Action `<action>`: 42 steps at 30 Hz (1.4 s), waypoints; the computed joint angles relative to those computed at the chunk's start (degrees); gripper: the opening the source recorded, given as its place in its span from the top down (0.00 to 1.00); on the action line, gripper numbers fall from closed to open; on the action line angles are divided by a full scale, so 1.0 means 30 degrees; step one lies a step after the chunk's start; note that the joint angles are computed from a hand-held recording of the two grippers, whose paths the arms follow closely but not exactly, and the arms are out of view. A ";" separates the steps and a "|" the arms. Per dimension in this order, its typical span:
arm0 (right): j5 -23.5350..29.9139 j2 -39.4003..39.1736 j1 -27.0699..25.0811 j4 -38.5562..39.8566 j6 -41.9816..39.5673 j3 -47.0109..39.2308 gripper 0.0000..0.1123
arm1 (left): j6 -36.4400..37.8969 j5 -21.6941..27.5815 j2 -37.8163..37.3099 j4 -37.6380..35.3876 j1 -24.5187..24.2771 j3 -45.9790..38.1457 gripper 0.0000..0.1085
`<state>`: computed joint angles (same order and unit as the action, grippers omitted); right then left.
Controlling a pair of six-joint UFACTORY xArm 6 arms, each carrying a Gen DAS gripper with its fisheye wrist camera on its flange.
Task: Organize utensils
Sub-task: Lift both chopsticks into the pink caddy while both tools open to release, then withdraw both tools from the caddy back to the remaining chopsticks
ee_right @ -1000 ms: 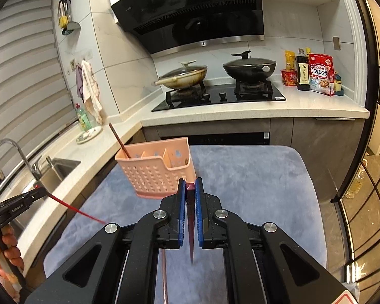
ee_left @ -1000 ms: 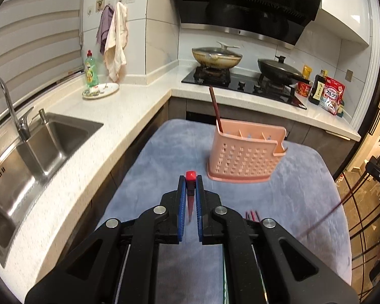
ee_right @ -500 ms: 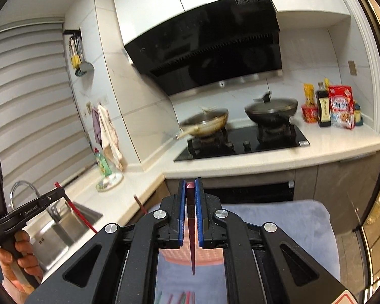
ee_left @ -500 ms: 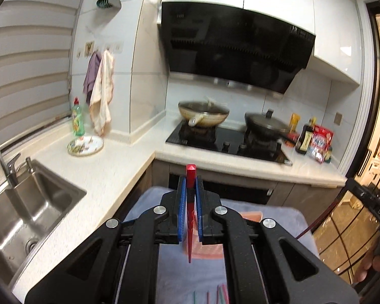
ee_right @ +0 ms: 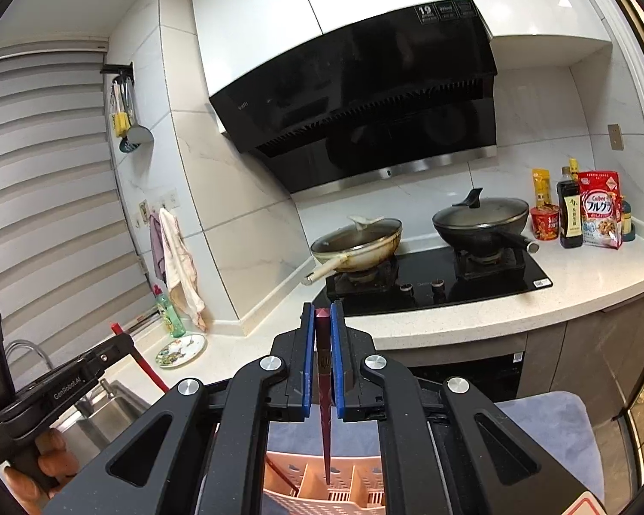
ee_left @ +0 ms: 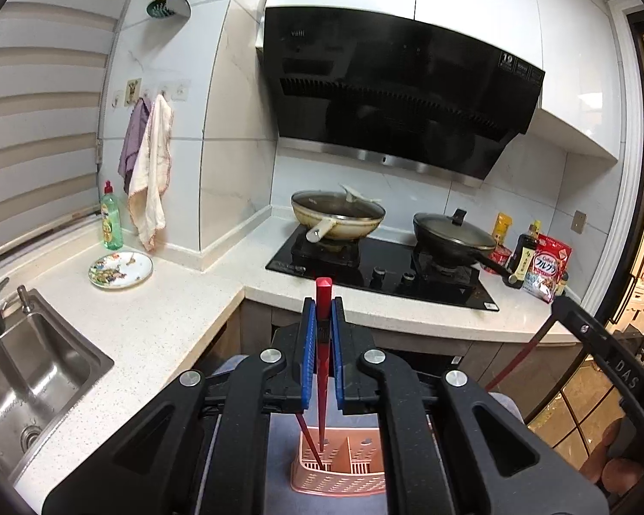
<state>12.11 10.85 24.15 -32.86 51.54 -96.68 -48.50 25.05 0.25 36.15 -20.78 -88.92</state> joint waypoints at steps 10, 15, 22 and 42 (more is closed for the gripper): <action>0.0042 0.1381 0.0252 0.2957 -0.2462 0.1422 0.94 | 0.0828 -0.0264 0.1220 -0.1652 0.0299 0.1070 0.93; -0.0013 0.1227 0.0262 0.2715 -0.2142 0.2034 0.87 | 0.1683 -0.0346 0.1351 -0.3226 0.0469 0.1661 0.91; -0.0261 -0.0229 0.0261 0.1167 -0.0964 0.3115 0.76 | -0.0233 0.0235 0.0140 -0.0696 0.0241 0.2699 0.70; 0.1564 -1.0138 0.2486 -0.2825 0.1984 1.4683 0.71 | -0.2818 0.3074 -0.8196 0.2643 -0.2423 1.1676 0.69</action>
